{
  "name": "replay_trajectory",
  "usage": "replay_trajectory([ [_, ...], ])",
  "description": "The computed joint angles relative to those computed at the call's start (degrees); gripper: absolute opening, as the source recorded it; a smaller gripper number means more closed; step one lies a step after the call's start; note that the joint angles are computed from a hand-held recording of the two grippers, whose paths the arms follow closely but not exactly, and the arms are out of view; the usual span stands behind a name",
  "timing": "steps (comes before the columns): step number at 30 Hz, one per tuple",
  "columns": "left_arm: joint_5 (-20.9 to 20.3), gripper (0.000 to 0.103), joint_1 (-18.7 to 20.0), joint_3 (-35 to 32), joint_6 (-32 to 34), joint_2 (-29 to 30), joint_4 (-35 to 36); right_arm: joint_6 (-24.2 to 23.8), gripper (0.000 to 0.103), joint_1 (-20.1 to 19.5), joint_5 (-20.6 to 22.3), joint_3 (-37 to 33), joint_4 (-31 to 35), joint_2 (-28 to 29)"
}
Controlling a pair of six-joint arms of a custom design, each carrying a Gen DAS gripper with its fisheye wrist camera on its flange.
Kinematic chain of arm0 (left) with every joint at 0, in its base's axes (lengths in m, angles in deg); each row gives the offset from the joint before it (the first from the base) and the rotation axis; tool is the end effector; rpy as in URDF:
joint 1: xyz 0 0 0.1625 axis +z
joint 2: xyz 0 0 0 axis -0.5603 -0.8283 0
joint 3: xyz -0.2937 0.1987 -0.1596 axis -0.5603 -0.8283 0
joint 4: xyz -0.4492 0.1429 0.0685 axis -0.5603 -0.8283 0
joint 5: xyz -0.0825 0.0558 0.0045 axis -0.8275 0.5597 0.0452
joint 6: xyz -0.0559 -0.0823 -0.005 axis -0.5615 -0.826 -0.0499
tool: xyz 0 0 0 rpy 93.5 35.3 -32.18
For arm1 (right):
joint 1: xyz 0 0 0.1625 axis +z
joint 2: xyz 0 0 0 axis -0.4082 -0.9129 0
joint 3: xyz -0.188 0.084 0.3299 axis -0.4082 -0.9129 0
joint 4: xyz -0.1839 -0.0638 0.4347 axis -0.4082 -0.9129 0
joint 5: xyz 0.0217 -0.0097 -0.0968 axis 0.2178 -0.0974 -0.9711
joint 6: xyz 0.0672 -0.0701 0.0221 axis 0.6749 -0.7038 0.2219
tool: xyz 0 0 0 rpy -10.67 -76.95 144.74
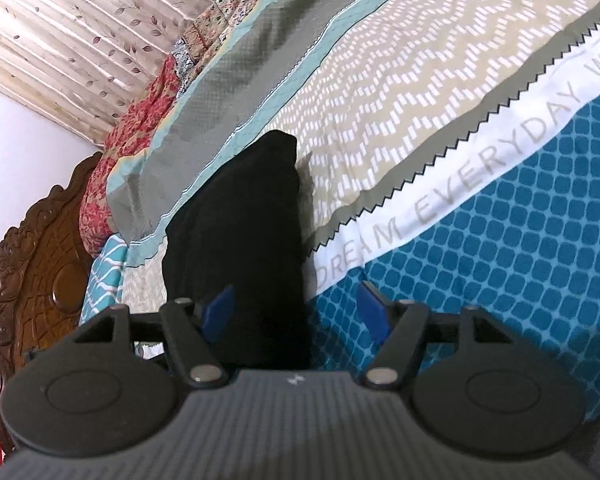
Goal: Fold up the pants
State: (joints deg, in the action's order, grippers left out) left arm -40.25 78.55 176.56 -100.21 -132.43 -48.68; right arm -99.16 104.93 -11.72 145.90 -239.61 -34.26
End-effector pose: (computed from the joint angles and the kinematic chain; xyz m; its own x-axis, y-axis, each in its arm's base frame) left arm -0.1112 -0.3979 0.2111 -0.8803 -0.1635 -0.4453 0.1476 0.7978 -0.5846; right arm 0.0740 -0.4853 0.2102 -0.9928 -0.0989 -0.0680 -0.0600 0.8996 -0.4326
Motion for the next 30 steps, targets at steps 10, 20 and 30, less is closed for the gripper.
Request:
replay_trajectory([
  [10,-13.86,0.103,8.94,-2.06,12.01,0.38,-17.78,-1.72,0.07,1.67,0.61,-4.61,-0.96,5.72],
  [20,-23.66,0.103,17.77,-8.48,15.2,13.83,-22.38,-3.28,0.073,2.5,0.98,-10.54,3.76,13.07],
  [30,-35.38,0.101,22.57,-9.11,17.89,20.67,-34.01,2.98,0.083,-1.77,12.96,-17.91,16.24,20.02],
])
